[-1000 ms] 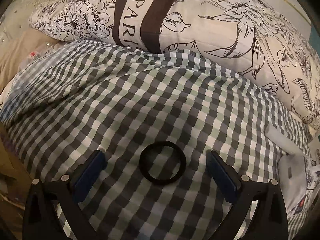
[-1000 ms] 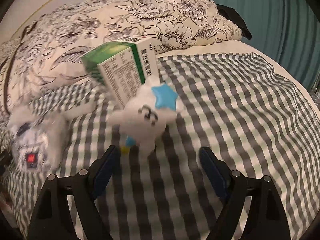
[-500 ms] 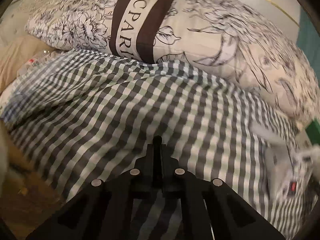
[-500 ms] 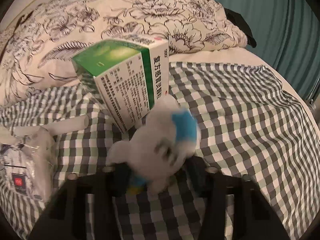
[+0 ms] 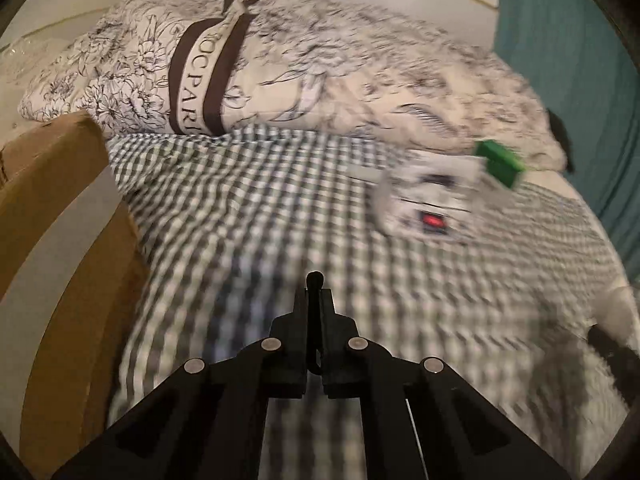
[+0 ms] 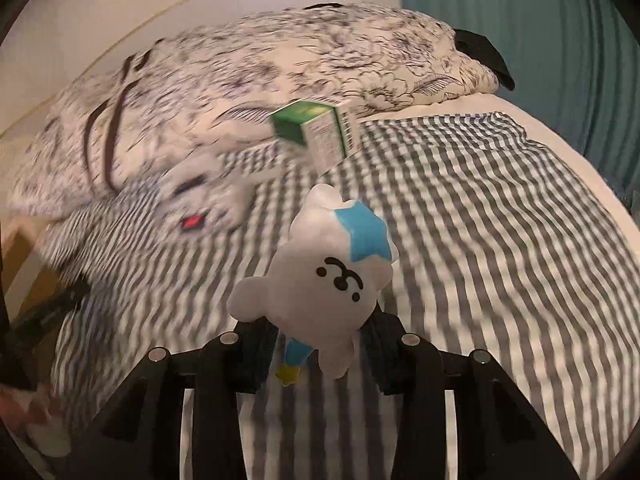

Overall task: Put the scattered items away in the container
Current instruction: 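Carry the hair tie and plush toy over the cardboard box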

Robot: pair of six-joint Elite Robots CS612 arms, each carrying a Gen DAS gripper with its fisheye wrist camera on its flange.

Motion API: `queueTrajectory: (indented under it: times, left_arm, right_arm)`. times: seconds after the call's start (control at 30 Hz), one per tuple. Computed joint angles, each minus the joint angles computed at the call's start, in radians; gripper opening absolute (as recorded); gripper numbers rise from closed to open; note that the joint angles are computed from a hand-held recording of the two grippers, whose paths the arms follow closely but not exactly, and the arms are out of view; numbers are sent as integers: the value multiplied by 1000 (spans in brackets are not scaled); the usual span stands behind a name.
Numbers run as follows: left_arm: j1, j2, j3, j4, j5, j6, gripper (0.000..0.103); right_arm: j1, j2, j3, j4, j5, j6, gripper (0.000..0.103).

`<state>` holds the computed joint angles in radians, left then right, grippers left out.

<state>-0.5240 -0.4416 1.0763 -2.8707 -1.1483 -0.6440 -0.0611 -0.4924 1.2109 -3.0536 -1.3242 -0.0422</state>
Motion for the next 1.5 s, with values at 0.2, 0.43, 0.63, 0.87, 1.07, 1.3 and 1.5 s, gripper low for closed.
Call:
queueTrajectory:
  times: [0.2, 0.43, 0.63, 0.87, 1.07, 1.3, 1.5]
  left_arm:
    - [-25, -115, 195, -150, -47, 35, 4]
    - [-48, -197, 315, -215, -4, 64, 4]
    - [-62, -241, 357, -222, 60, 54, 4]
    - [-61, -304, 423, -239, 98, 66, 4]
    - [-47, -367, 493, -289, 138, 78, 4]
    - [-13, -421, 569, -276, 192, 45, 4]
    - [32, -435, 612, -226, 185, -43, 4]
  right_arm:
    - [3, -101, 181, -51, 81, -29, 38]
    - [16, -159, 285, -129, 141, -25, 38]
    - [26, -215, 348, -167, 170, -51, 38]
    - [48, -262, 375, -172, 183, -74, 38]
    - [89, -277, 360, -171, 204, -101, 38]
    - [152, -278, 312, -134, 271, -155, 38]
    - [206, -262, 265, -63, 302, -230, 38]
